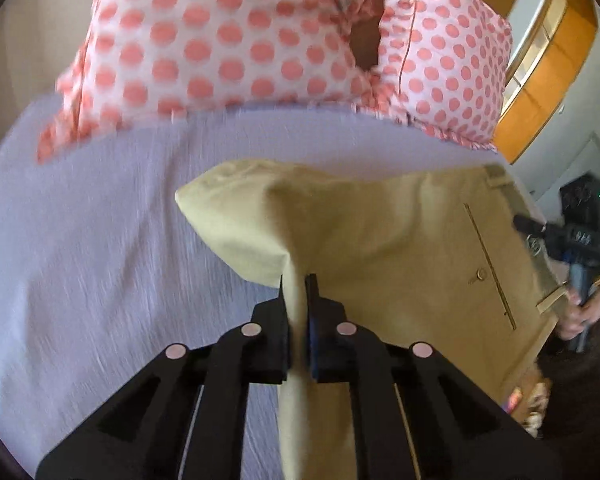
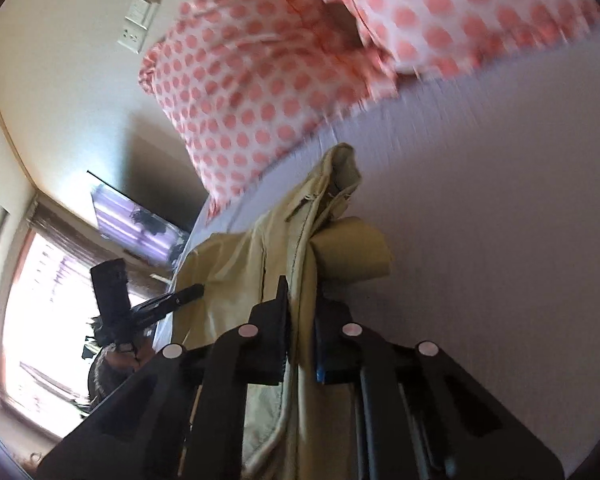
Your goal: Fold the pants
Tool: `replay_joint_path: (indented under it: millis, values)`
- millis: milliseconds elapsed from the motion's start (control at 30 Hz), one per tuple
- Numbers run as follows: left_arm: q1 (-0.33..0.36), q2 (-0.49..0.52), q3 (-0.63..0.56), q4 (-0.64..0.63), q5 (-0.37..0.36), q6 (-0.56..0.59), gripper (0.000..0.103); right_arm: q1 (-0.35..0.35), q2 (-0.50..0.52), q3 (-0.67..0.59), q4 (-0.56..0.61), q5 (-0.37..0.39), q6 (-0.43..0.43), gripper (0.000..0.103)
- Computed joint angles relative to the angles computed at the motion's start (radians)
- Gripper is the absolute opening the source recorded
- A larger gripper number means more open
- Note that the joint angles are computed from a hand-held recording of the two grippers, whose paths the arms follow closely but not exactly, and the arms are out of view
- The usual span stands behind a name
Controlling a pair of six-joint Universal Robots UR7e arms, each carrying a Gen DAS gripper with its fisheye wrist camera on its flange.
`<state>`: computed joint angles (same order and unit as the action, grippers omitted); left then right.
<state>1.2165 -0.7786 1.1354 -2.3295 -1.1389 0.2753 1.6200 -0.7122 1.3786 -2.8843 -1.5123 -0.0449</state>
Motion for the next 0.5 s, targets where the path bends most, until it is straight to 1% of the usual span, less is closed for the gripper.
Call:
replay_joint_path:
  millis: [67,133,167,200,233,267,300,333,367,400,433,467,500]
  values:
    - [-0.011,0.044,-0.061,-0.027,0.038,0.025,0.005,0.014,0.032,-0.081,0.017,-0.036,-0.017,0.011]
    - [-0.022,0.118,-0.154,-0.077,0.102,0.074,0.005,0.019,0.076,-0.172,0.031,-0.074,-0.020,0.011]
    - [-0.024,0.166,-0.211,-0.092,0.148,0.101,0.005,0.018,0.099,-0.212,0.039,-0.100,-0.013,0.011]
    - [-0.022,0.220,-0.285,-0.066,0.192,0.100,0.005,0.017,0.130,-0.262,0.055,-0.146,0.006,0.010]
    - [-0.017,0.260,-0.348,-0.008,0.219,0.073,0.006,0.014,0.150,-0.293,0.075,-0.182,0.021,0.011]
    - [-0.012,0.300,-0.401,0.042,0.257,0.049,0.009,0.013,0.173,-0.330,0.112,-0.233,0.042,0.011]
    - [-0.009,0.314,-0.413,0.049,0.271,0.055,0.011,0.016,0.197,-0.363,0.161,-0.312,0.055,0.017]
    - [-0.013,0.305,-0.386,0.015,0.284,0.082,0.013,0.019,0.205,-0.369,0.170,-0.348,0.056,0.024]
    - [-0.021,0.280,-0.327,-0.052,0.304,0.123,0.016,0.023,0.194,-0.348,0.145,-0.369,0.044,0.027]
    - [-0.024,0.263,-0.296,-0.080,0.309,0.136,0.016,0.031,0.182,-0.328,0.119,-0.403,0.038,0.038]
    - [-0.029,0.224,-0.232,-0.138,0.302,0.155,0.016,0.039,0.162,-0.291,0.054,-0.423,0.021,0.041]
    - [-0.033,0.189,-0.176,-0.190,0.284,0.171,0.017,0.043,0.140,-0.252,-0.008,-0.401,0.005,0.044]
    - [-0.034,0.155,-0.127,-0.223,0.250,0.175,0.019,0.039,0.124,-0.225,-0.037,-0.358,0.000,0.056]
